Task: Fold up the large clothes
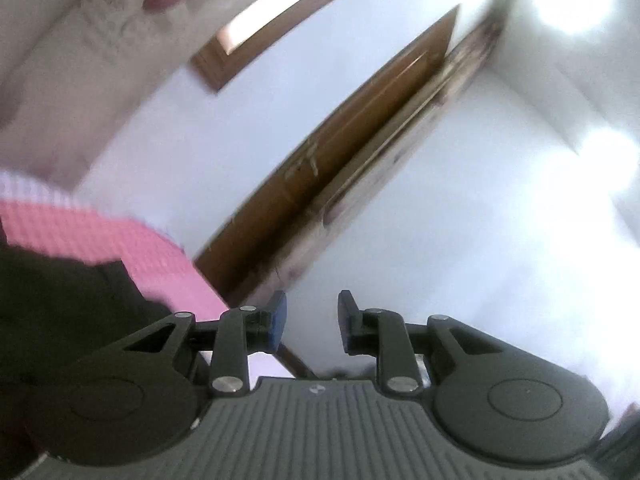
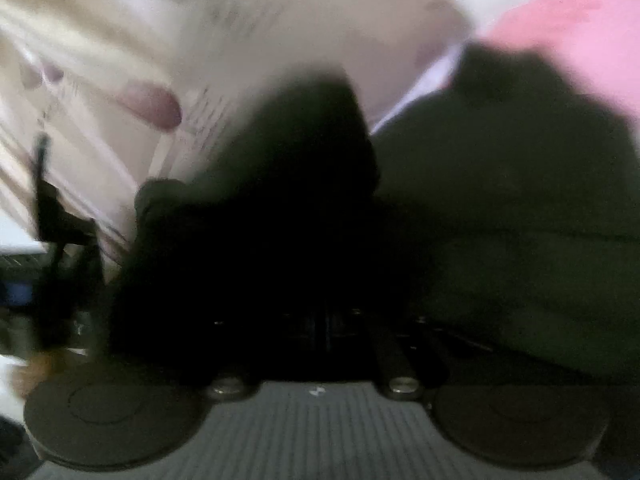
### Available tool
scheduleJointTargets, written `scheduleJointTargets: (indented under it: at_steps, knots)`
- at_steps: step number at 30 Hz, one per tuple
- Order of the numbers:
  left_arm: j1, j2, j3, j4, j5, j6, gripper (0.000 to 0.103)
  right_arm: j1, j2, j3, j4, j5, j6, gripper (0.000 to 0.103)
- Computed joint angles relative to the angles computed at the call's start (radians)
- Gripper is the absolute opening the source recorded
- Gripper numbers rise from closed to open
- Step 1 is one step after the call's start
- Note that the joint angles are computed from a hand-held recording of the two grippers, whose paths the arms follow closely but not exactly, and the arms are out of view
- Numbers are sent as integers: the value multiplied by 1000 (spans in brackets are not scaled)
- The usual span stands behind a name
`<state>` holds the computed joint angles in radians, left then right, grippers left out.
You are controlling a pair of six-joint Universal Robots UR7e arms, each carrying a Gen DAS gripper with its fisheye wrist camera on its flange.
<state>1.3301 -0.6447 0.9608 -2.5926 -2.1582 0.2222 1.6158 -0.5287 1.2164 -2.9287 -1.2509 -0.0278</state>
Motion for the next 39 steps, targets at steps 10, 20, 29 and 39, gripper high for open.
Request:
scheduleJointTargets:
  at_steps: [10,20,29,39]
  knots:
    - [65,71,56,-385,-102,-261,43,-49,-72,114,-108,158,174,84]
    - [41,-179,464,-1008,107,-387,83,43,31,-155,81,-115,-54,12]
    - [45,-233,405,-528,389,-342,89,63,-4,-189,92,-81,-222,10]
    - [-5,-85,402,-531,317,-93,95,28,65,-360,189,-293,-224,25]
